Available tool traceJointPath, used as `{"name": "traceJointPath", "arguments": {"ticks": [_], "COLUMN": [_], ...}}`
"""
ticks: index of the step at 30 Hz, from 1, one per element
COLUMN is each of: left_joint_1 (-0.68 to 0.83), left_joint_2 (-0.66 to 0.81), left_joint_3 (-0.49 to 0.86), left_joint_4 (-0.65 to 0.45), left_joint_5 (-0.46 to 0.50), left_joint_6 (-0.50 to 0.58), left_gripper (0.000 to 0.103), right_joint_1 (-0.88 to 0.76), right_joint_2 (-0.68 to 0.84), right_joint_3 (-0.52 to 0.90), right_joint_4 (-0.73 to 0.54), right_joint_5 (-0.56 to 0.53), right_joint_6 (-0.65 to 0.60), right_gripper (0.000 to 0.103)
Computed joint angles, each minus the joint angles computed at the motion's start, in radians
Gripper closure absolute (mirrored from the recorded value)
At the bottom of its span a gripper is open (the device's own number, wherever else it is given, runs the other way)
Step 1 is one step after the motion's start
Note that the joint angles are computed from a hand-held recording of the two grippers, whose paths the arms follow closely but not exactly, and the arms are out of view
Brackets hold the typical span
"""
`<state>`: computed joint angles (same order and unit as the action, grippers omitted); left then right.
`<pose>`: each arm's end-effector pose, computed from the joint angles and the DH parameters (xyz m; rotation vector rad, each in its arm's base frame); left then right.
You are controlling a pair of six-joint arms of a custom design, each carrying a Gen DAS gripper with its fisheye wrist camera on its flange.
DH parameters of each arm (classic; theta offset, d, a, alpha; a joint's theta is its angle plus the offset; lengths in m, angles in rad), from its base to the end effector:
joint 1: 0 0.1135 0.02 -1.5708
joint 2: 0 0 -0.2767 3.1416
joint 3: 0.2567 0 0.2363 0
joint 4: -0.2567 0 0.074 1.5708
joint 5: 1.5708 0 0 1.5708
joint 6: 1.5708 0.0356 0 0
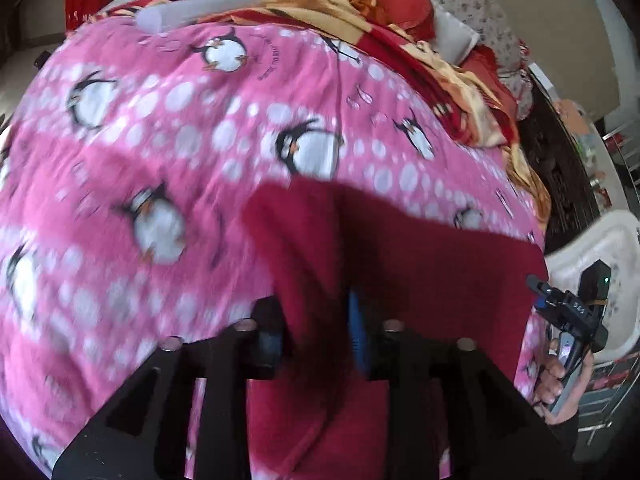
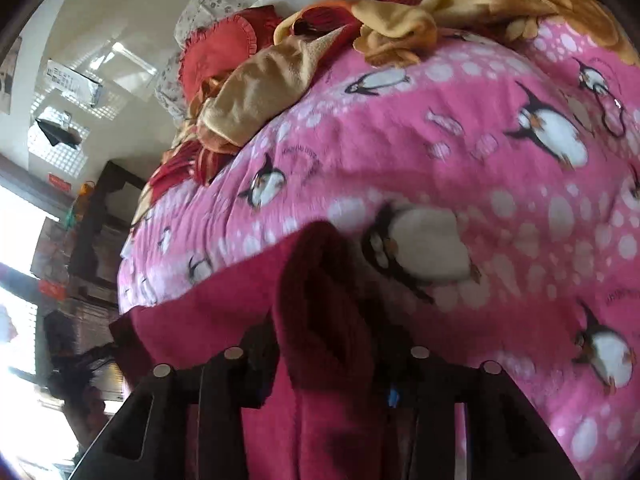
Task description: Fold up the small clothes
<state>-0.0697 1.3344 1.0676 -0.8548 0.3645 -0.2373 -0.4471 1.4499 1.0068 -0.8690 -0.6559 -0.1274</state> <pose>0.2366 -0.0292 0.2835 -0.1125 2.6954 -0.5850 0.2303 -0.0863 0.2456 0.3018 2.5987 0.7565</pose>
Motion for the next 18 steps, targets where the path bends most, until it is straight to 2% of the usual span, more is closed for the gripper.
{"name": "traceJointPath", "arguments": {"ticks": [1,2,3,4,6,8,9,10,12,13,14,16,18], "left_joint_1": [0.013,0.026,0.042,0.051,0.064,0.051,0.031,0.023,0.006,-0.012,-0.037,-0.063,-0.078], "left_joint_2": [-0.056,-0.102,-0.16,-0.204,-0.267,-0.309,-0.325,-0.336,-0.351,-0.358,-0.358,-0.345,-0.348], "left_joint_3": [-0.028,-0.053,-0.09,-0.123,-0.192,-0.247,-0.277,-0.297,-0.327,-0.328,-0.323,-0.306,-0.272], "left_joint_4": [-0.02,-0.041,-0.059,-0.079,-0.122,-0.133,-0.124,-0.123,-0.108,-0.103,-0.1,-0.109,-0.137], "left_joint_5": [-0.005,-0.005,0.001,0.01,0.05,0.055,0.048,0.048,0.046,0.024,-0.008,-0.028,-0.033], "left_joint_6": [0.007,0.011,0.008,0.004,-0.002,-0.03,-0.057,-0.078,-0.115,-0.131,-0.147,-0.165,-0.175], "left_gripper": [0.055,0.044,0.043,0.044,0.044,0.044,0.044,0.047,0.06,0.064,0.075,0.087,0.091], "right_joint_1": [-0.018,-0.058,-0.129,-0.18,-0.316,-0.413,-0.429,-0.424,-0.391,-0.371,-0.361,-0.36,-0.379], "right_joint_2": [-0.049,-0.119,-0.2,-0.23,-0.28,-0.319,-0.346,-0.366,-0.388,-0.376,-0.371,-0.344,-0.312], "right_joint_3": [-0.02,-0.045,-0.073,-0.087,-0.129,-0.196,-0.243,-0.269,-0.33,-0.345,-0.354,-0.34,-0.303], "right_joint_4": [-0.02,-0.065,-0.152,-0.208,-0.408,-0.523,-0.556,-0.55,-0.493,-0.46,-0.433,-0.406,-0.429], "right_joint_5": [0.02,0.019,-0.017,-0.049,-0.101,-0.104,-0.084,-0.07,-0.049,-0.054,-0.049,-0.066,-0.083], "right_joint_6": [-0.019,-0.075,-0.169,-0.228,-0.43,-0.572,-0.623,-0.621,-0.561,-0.519,-0.479,-0.442,-0.446], "right_gripper": [0.035,0.034,0.034,0.034,0.034,0.036,0.042,0.05,0.058,0.068,0.072,0.088,0.095]}}
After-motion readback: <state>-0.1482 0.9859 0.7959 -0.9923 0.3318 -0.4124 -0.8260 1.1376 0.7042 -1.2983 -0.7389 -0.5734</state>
